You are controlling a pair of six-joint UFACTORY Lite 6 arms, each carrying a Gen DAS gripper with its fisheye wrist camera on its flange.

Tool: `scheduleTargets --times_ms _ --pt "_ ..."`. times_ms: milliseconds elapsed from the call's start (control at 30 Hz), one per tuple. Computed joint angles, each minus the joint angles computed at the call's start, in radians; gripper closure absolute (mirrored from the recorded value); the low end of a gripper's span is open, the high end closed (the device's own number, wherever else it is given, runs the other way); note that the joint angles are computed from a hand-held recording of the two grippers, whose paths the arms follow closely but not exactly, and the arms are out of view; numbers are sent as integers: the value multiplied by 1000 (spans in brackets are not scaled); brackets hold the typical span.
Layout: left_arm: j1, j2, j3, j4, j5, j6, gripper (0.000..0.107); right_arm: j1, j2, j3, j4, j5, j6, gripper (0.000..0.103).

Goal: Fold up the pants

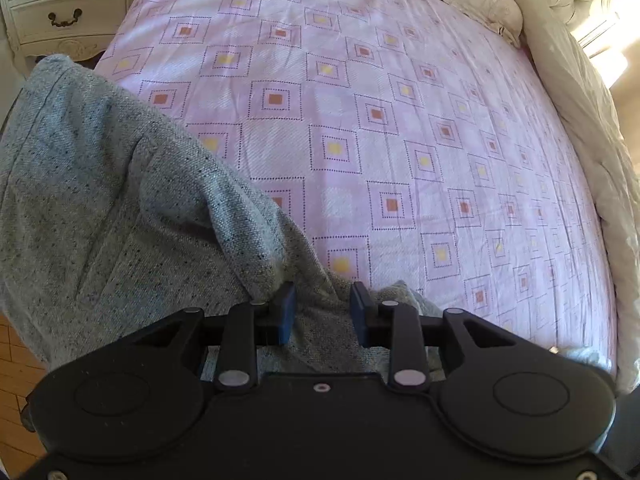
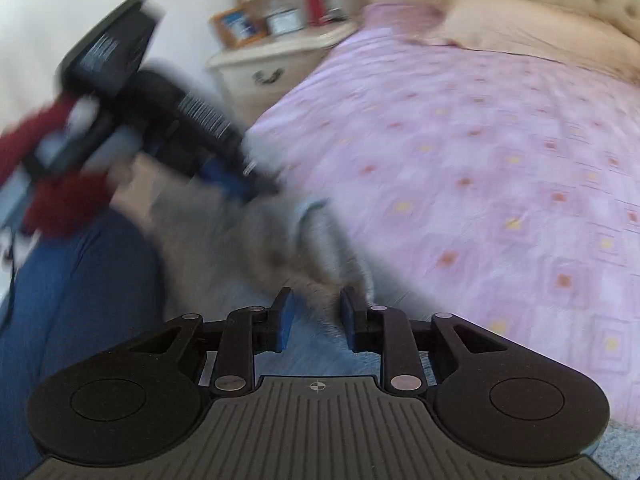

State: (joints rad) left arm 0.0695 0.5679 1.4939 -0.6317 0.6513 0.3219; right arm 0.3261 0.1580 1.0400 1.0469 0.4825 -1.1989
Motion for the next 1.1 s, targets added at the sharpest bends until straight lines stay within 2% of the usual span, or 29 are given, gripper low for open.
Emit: scheduleTargets --times_ms 133,233,300,433,567,833,967,1100 --pt "50 -80 -120 -190 -26 165 67 17 -68 -64 -41 34 26 77" --pt "86 -114 -193 -363 -50 298 68 7 -129 -106 156 -11 -109 77" --pt "79 -131 -224 -399 -82 320 71 -10 -100 -61 289 3 -187 77" --pt "4 -154 -243 -393 -190 385 72 7 60 107 221 2 -115 77" --pt "13 -153 -264 -521 -198 515 72 -10 206 231 121 98 40 77" --pt "32 -258 -395 -838 -228 828 72 -28 249 204 319 194 -27 77" --pt "31 -302 -447 -996 -268 968 72 -23 316 281 302 164 21 77" --pt "23 -299 -447 -1037 -282 1019 71 -23 251 219 251 115 46 76"
